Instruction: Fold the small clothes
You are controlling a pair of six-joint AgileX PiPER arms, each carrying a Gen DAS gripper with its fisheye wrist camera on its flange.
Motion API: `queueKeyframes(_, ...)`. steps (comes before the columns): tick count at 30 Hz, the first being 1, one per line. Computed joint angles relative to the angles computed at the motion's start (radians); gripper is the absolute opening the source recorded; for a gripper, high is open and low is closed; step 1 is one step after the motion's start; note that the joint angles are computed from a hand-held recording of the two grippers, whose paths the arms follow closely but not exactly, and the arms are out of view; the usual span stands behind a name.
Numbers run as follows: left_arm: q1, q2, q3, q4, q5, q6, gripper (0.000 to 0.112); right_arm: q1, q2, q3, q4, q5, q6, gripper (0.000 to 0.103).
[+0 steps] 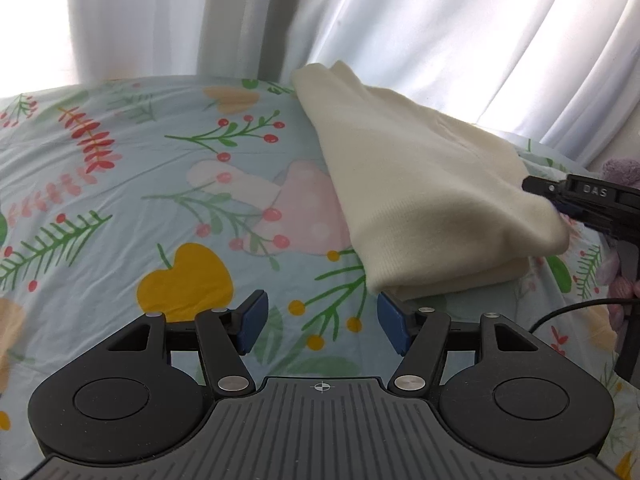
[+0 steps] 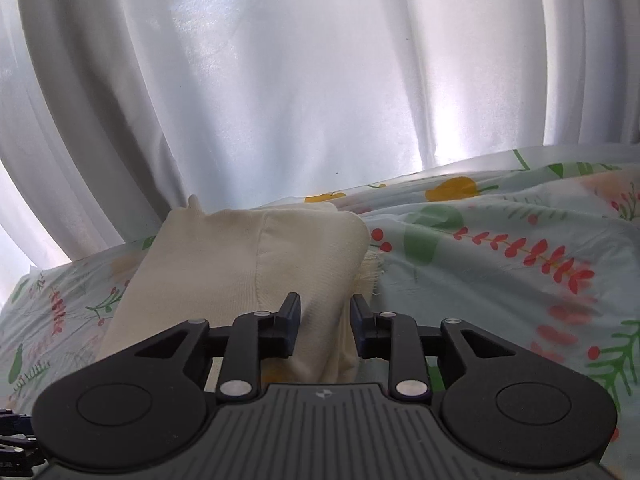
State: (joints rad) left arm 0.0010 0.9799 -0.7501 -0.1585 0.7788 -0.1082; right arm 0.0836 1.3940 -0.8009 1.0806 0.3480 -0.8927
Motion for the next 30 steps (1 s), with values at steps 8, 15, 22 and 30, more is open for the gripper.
queueKeyframes(8,0.067,-0.033,-0.009,-0.104,0.054,0.060,0.067,-0.277,-0.118,0.129,0.082,0.511,0.035,0.058)
queueKeyframes(15,-0.008,-0.043,-0.016,-0.077,0.068,-0.004,0.067,-0.079,-0.053,0.217,0.380,0.377,-0.178,0.057)
queueKeyframes(22,-0.004,-0.074,-0.038,-0.036,0.093,-0.018,0.067,0.060,0.031,0.198,0.536,0.243,-0.217,0.011)
queueKeyframes(30,0.041,-0.012,-0.102,-0.035,0.056,0.006,0.069,-0.059,0.095,0.228,0.513,0.439,-0.275,0.006)
